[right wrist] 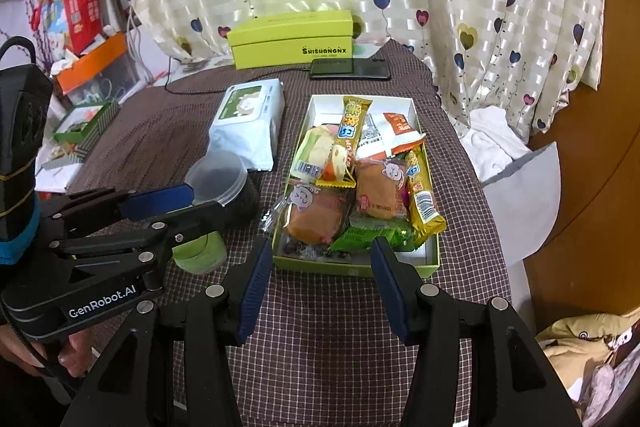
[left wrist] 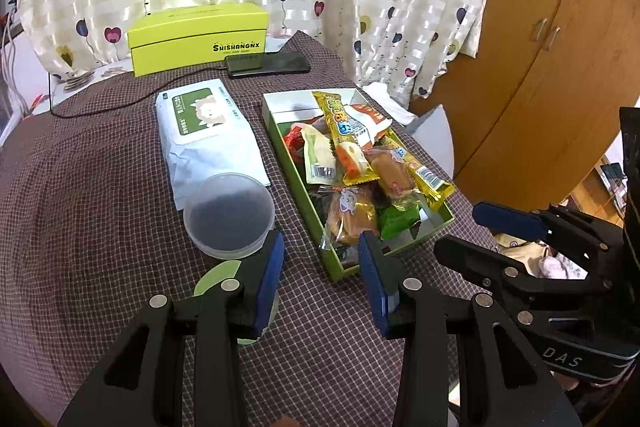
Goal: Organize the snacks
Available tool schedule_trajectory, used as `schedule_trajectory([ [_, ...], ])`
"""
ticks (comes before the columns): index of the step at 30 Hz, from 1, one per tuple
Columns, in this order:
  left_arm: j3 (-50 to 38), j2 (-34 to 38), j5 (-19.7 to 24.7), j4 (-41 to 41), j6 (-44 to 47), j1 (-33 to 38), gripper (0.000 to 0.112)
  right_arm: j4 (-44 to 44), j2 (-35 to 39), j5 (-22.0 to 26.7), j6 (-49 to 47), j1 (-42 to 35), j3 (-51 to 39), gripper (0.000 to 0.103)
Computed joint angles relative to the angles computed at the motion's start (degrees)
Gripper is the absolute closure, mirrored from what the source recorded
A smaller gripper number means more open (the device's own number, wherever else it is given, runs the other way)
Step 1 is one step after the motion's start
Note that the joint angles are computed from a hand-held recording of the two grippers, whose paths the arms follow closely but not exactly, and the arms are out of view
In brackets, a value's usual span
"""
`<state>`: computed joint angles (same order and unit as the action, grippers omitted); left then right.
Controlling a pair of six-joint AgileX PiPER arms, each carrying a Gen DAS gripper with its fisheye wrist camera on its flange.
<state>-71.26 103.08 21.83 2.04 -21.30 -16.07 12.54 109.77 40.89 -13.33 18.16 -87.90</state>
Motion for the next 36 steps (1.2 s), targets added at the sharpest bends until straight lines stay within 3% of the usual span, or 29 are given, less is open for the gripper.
schedule_trajectory([
  [4, 0.0, 0.3, 0.3, 3.1, -2.6, -0.5, 0.072, -0.1, 0.3, 0.1, 0.2, 0.1, 0.1, 0.052],
  [36, -0.7, 2.0, 1.2, 3.9, -2.9, -1.2, 0.072, 0.1, 1.7, -0.4, -0.1, 0.1, 1.2, 0.052],
])
